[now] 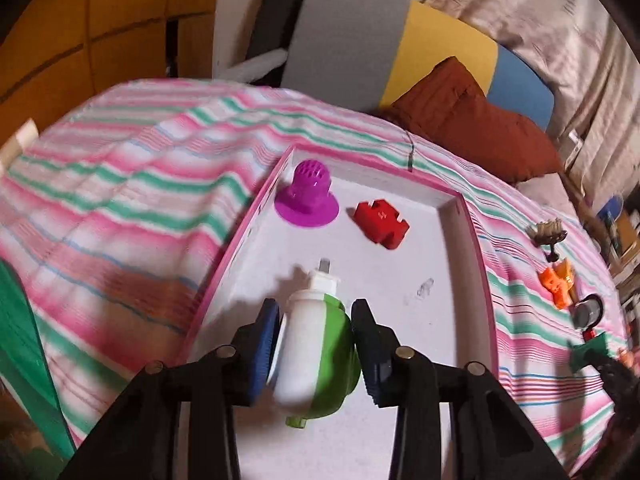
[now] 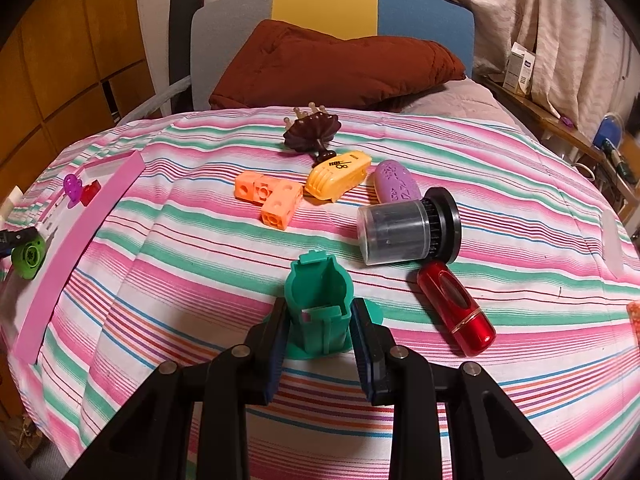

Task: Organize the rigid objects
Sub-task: 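Carry the green plug device into the white tray and open the left tool, then carry the teal cup into the tray and open the right tool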

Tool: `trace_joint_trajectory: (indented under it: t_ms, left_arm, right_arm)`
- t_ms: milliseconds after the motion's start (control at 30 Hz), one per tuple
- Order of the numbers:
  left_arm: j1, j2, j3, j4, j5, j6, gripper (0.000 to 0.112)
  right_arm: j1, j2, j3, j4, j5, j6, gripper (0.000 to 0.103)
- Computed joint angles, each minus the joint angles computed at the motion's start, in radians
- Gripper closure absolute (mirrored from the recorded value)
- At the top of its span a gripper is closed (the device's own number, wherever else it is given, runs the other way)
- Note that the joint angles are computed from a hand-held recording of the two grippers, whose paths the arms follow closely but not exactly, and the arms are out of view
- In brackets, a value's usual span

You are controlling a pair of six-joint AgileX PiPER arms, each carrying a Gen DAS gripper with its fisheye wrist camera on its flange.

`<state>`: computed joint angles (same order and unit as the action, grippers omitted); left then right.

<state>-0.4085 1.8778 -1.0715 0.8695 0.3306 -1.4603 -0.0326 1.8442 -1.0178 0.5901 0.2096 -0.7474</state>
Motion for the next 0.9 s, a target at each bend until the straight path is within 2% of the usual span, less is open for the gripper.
trace_joint_trajectory:
  t_ms: [100, 200, 267, 333, 400, 500, 567, 733, 900]
  left_arm:
    - [0.015, 0.029, -0.039, -0.027, -0.020, 0.040, 0.075]
    - [0.027, 0.068, -0.099, -0.069, 0.015, 0.104, 0.077]
    - [0.043, 0.064, -0.103, -0.079, 0.011, 0.096, 0.077]
    - [0.053, 0.034, -0.073, -0.036, -0.008, 0.027, 0.075]
    - [0.058, -0.016, -0.020, 0.025, -0.040, -0.055, 0.068]
    - [0.057, -0.105, 0.085, 0.192, -0.101, -0.243, 0.067]
    - [0.042, -0.155, 0.147, 0.298, -0.105, -0.352, 0.067]
    - [0.015, -0.183, 0.198, 0.172, -0.097, -0.218, 0.067]
    - [-0.020, -0.183, 0.219, 0.155, -0.064, -0.175, 0.069]
  right_arm:
    - [0.009, -0.004, 0.012, 0.007, -0.011, -0.003, 0.072]
    - [0.022, -0.011, 0.026, 0.011, -0.029, -0.007, 0.072]
    - [0.034, -0.018, 0.037, 0.024, -0.037, -0.015, 0.072]
    - [0.044, -0.025, 0.046, 0.035, -0.039, -0.022, 0.072]
    - [0.052, -0.032, 0.047, 0.048, -0.029, -0.023, 0.072]
    - [0.067, -0.039, 0.044, 0.027, -0.019, 0.022, 0.072]
    - [0.078, -0.045, 0.037, 0.045, -0.003, 0.029, 0.072]
    - [0.141, -0.052, -0.001, 0.061, 0.041, 0.060, 0.072]
    - [0.215, -0.058, -0.047, 0.048, 0.064, 0.113, 0.072]
